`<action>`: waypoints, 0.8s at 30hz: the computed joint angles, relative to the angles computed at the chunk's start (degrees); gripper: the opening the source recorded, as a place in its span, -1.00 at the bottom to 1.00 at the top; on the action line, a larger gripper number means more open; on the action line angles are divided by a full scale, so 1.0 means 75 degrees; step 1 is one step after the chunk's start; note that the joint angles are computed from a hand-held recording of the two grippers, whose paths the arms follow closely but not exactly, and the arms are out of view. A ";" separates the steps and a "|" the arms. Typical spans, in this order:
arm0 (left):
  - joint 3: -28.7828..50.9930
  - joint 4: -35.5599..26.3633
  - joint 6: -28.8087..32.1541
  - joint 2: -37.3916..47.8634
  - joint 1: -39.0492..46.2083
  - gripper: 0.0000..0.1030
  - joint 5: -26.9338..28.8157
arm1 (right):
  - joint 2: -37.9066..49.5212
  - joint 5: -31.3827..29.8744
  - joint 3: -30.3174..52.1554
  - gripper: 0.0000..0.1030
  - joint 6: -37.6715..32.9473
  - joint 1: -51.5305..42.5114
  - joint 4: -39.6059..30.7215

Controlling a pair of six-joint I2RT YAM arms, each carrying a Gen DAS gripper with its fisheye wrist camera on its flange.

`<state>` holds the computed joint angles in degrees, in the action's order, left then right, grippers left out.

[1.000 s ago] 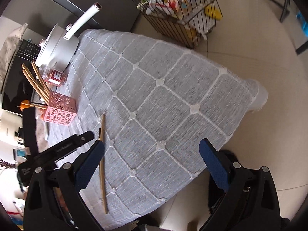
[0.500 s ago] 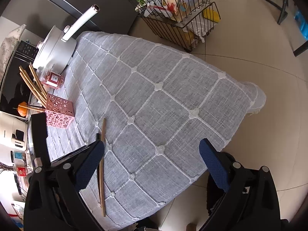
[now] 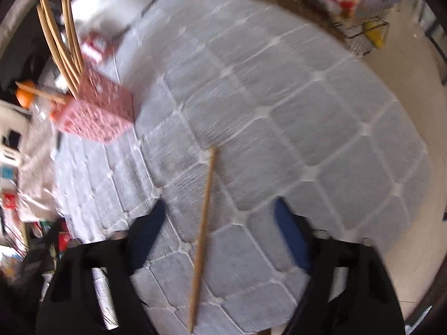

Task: Organize utensils
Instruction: 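Carry both chopsticks over the pink basket and open both tools to drop them in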

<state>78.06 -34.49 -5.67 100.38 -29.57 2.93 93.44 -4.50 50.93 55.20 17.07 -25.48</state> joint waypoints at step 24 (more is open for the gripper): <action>0.3675 -0.0319 -0.0565 0.0396 0.0666 -0.89 0.0791 | -0.3269 0.1923 0.2127 -0.87 -0.0805 0.0349 -0.1990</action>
